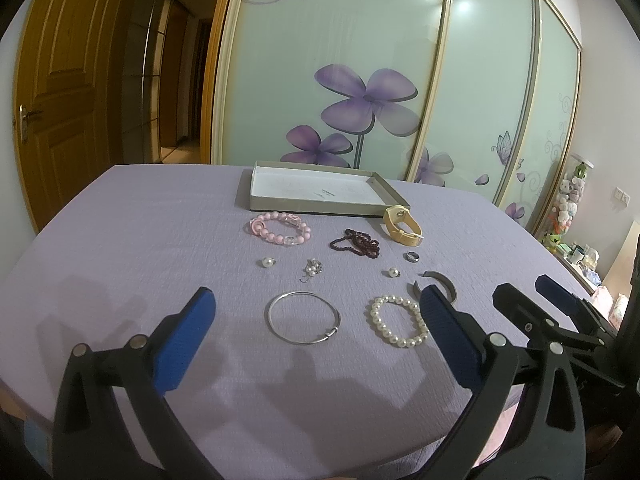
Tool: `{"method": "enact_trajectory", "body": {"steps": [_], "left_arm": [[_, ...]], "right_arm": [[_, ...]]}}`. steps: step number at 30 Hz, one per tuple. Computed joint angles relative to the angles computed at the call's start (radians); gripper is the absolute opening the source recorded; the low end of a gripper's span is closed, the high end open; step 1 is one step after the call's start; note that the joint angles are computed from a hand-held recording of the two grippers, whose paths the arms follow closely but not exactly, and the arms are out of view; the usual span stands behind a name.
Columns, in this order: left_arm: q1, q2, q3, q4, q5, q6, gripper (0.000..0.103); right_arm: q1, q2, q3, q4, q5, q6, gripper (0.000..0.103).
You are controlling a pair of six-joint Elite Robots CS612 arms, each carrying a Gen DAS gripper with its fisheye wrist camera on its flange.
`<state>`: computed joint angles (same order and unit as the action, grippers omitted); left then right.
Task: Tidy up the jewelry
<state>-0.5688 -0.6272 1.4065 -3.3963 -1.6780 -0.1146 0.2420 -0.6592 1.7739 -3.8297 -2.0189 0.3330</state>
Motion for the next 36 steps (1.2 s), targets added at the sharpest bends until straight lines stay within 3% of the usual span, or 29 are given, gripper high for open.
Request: {"method": "enact_trajectory", "body": {"steps": [36], "left_arm": [[-0.006, -0.001, 0.0, 0.006, 0.005, 0.0, 0.101]], "right_arm": [[-0.001, -0.003, -0.003, 0.015, -0.001, 0.004, 0.102]]}}
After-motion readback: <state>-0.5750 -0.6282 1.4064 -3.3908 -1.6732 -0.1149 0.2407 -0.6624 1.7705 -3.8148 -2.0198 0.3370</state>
